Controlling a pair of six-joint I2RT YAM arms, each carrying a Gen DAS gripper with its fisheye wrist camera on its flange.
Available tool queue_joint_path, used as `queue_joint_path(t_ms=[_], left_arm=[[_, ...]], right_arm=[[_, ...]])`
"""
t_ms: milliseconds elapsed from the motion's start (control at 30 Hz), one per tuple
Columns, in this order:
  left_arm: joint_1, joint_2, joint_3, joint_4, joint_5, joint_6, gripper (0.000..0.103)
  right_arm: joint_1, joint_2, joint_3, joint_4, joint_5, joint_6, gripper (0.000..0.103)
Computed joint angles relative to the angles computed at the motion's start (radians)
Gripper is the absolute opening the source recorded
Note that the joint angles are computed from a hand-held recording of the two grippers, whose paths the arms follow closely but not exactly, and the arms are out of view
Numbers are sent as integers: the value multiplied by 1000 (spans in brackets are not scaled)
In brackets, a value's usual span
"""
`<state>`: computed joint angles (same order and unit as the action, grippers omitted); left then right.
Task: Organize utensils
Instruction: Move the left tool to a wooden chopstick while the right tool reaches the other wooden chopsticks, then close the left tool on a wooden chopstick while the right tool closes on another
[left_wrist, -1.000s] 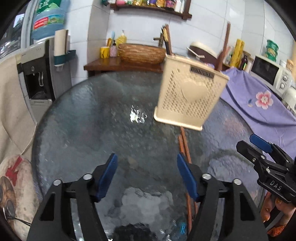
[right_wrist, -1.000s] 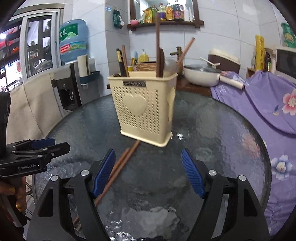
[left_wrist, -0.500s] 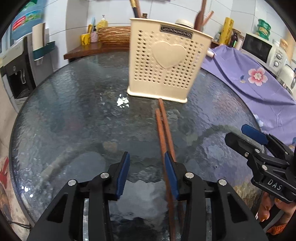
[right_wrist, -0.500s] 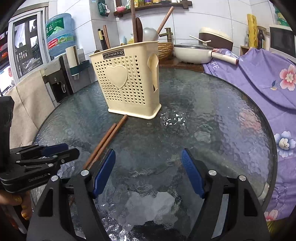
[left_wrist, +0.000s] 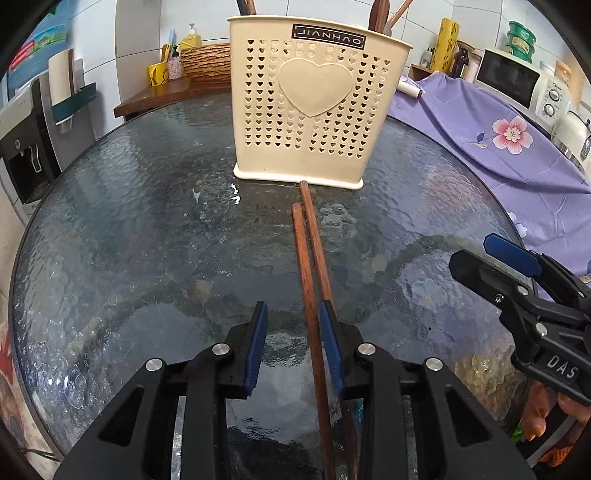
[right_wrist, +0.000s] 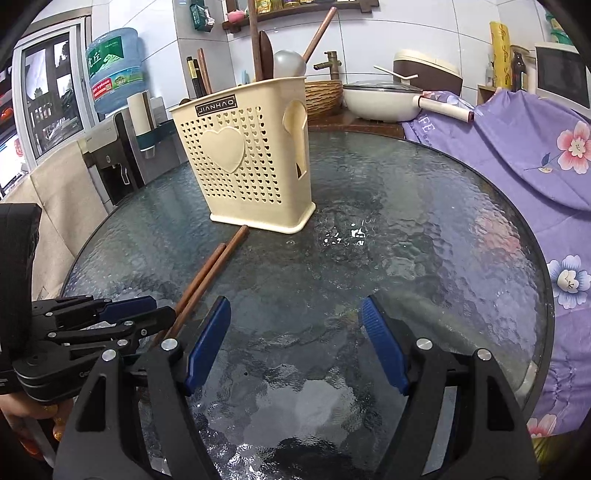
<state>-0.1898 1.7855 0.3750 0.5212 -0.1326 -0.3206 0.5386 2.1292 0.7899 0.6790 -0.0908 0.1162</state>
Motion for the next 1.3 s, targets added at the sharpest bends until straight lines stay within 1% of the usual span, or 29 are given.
queue_joint_path(t_ms=[133,200,233,300,467,533,567,700,767,800,867,900,967,1033,1100,1200,1300], left_arm=[[-15,19,29,-18,-35,6,29],[-11,21,32,-21,-42,11,23],[-1,20,29,-18,-39,17,21],[24,14,19,-13,-27,26,20],[136,-21,-18,-9,37,62,20],[173,-27,-15,-21,64,75,20],[179,-27,-10,-26,61,74,20],[197,-3,25,-37,70,83,20],[211,10,47,-42,77,85,20],[218,15,57,-47,83,87,20],[239,28,83,-64,95,98,20],[248,34,94,-69,100,105,20],[265,45,108,-71,108,120,20],[276,54,118,-71,113,134,20],[287,62,127,-70,119,147,20],[306,74,150,-83,131,157,19],[316,85,175,-100,142,162,17]], right_arm=[[9,4,17,-20,4,-1,74],[17,6,26,-30,12,0,74],[18,6,29,-34,12,0,74],[21,3,33,-38,17,-1,74],[21,0,56,-73,29,-1,74],[25,4,83,-106,18,5,74],[29,8,101,-127,8,7,74],[72,56,230,-256,12,-2,73],[92,85,305,-325,25,-4,67],[101,102,350,-365,25,-1,61],[117,132,425,-430,31,5,58],[127,154,475,-471,36,1,54],[146,199,562,-541,62,-2,52],[154,235,626,-587,72,5,44],[159,275,696,-638,75,11,41],[169,324,782,-698,92,11,40],[182,365,860,-750,123,6,36]])
